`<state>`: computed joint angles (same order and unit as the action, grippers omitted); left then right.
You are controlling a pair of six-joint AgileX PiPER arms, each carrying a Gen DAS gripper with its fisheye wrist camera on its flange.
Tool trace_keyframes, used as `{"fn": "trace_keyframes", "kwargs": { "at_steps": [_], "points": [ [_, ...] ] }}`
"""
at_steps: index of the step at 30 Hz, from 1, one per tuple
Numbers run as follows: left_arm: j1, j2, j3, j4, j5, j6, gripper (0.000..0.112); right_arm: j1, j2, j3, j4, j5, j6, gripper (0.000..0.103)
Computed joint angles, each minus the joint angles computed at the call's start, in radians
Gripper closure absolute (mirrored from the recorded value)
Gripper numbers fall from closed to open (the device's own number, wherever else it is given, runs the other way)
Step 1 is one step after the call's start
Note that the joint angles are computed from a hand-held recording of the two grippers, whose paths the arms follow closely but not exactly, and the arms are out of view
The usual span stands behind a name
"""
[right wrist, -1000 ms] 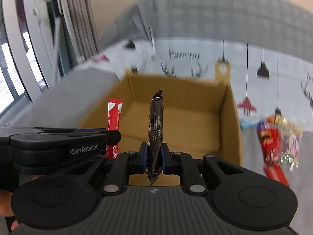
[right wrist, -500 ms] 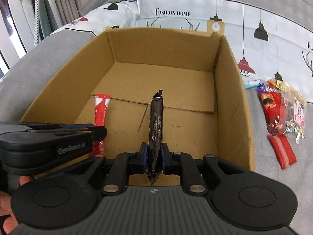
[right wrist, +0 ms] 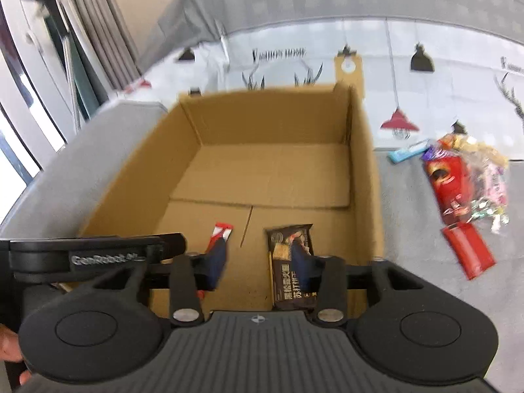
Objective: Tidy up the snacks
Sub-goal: 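Open both grippers to drop the red stick and chocolate bar into the box, then grasp the red pouch with the left gripper while the right grasps the clear candy bag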
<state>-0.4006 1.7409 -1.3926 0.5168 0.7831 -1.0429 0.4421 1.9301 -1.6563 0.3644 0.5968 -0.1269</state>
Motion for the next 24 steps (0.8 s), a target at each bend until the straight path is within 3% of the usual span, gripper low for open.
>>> {"fn": "trace_keyframes", "kwargs": {
  "at_steps": [1, 3, 6, 13, 18, 20, 24],
  "points": [
    [-0.016, -0.011, -0.007, 0.014, 0.023, -0.015, 0.014, -0.011, -0.034, 0.035, 0.03, -0.019, -0.03, 0.026],
    [-0.056, -0.036, -0.025, 0.037, 0.063, -0.054, 0.01, -0.037, -0.105, 0.116, 0.107, -0.064, -0.102, 0.011],
    [-0.129, -0.059, -0.052, 0.057, 0.107, -0.092, 0.009, -0.097, -0.198, 0.228, 0.265, -0.104, -0.258, 0.001],
    [-0.315, 0.053, -0.26, 0.075, 0.216, -0.116, 0.009, -0.331, -0.373, 0.463, 0.568, -0.04, -0.587, 0.0],
    [-0.402, 0.204, -0.443, 0.097, 0.221, -0.116, 0.01, -0.51, -0.431, 0.585, 0.703, 0.027, -0.774, 0.0],
    [-0.414, 0.269, -0.531, 0.068, 0.222, -0.08, 0.012, -0.563, -0.449, 0.632, 0.745, 0.005, -0.855, 0.0],
    [-0.409, 0.47, -0.82, -0.009, 0.302, -0.018, 0.037, -0.707, -0.402, 0.668, 0.954, 0.044, -1.084, 0.006]
  ]
}}
